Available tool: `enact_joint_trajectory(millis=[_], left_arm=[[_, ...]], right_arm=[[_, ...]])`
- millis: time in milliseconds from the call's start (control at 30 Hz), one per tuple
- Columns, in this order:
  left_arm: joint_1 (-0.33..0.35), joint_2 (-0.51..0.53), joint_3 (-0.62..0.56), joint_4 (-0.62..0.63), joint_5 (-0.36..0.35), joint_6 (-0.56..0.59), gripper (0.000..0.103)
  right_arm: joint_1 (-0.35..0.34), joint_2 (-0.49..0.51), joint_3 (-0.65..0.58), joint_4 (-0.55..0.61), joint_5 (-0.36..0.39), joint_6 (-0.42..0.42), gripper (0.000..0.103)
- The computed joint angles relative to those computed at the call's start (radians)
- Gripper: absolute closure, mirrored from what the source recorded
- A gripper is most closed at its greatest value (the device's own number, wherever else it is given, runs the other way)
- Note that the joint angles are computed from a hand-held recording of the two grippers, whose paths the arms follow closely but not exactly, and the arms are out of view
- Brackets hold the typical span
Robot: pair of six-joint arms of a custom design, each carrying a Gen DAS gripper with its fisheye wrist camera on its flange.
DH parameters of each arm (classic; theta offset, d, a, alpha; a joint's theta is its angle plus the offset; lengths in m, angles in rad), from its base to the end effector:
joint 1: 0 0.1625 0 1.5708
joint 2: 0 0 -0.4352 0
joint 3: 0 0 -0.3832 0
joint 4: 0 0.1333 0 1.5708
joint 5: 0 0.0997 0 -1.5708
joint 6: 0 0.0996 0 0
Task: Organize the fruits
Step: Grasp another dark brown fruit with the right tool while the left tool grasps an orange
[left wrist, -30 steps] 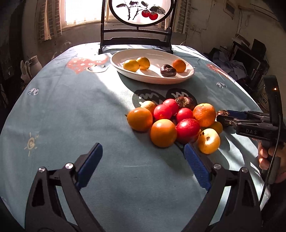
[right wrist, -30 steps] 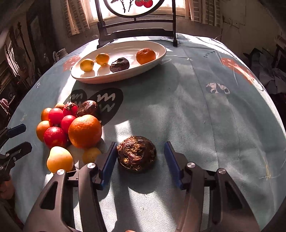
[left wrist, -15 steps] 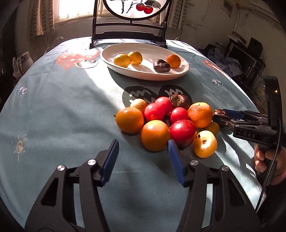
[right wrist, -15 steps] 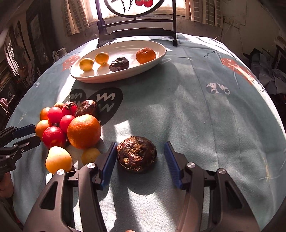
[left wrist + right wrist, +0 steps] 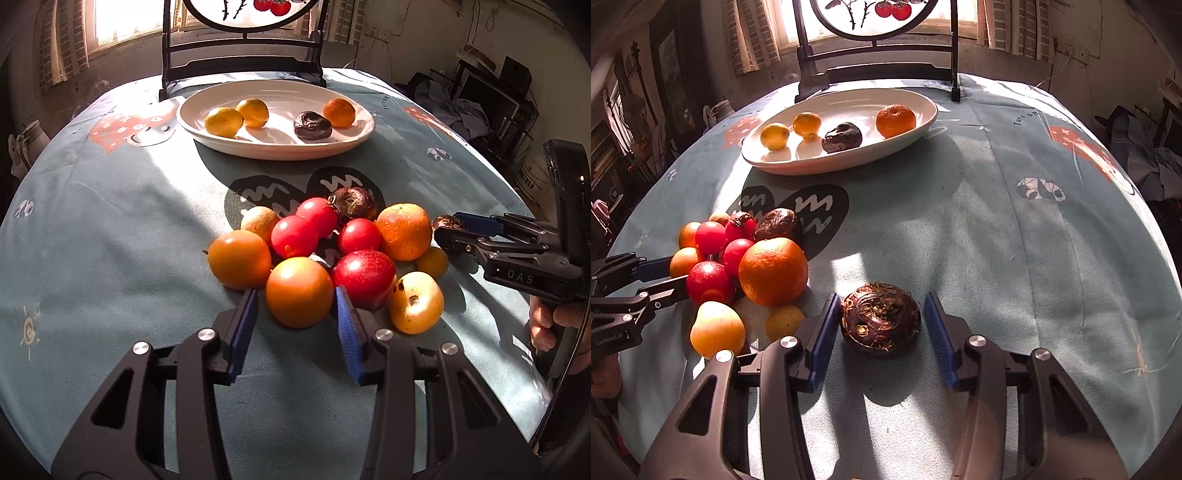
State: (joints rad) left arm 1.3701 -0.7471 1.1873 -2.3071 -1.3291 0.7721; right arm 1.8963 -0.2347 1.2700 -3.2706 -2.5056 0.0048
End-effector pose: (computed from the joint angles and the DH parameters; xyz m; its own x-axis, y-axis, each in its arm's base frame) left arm -0.0034 -0.8050 0.2315 -0.5586 0.7435 -0.3676 0.8101 0.5842 -0.0493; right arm 0.2850 -0.6782 -0.0509 -0.7226 0.2837 0.6303 -0.2483 0.7445 -0.6197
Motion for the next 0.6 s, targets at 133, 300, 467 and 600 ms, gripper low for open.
enact_joint_trajectory(millis=[133, 300, 467, 600], left_arm=[[-0.008, 0.031, -0.032, 0.016, 0.018, 0.000, 0.060], [-0.015, 0.027, -0.007, -0.013, 0.035, 0.009, 0.063], [-0.003, 0.007, 0.006, -0.014, 0.015, -0.027, 0.063], [0.002, -0.008, 0.021, -0.021, 0.012, -0.029, 0.063]], right_arm=[[-0.001, -0.003, 0.005, -0.003, 0.005, 0.001, 0.055], [-0.004, -0.009, 0.010, 0.015, 0.011, 0.013, 0.055], [-0.004, -0.008, 0.006, 0.030, 0.008, 0.021, 0.053], [-0.004, -0.006, 0.001, 0.039, 0.005, 0.020, 0.052]])
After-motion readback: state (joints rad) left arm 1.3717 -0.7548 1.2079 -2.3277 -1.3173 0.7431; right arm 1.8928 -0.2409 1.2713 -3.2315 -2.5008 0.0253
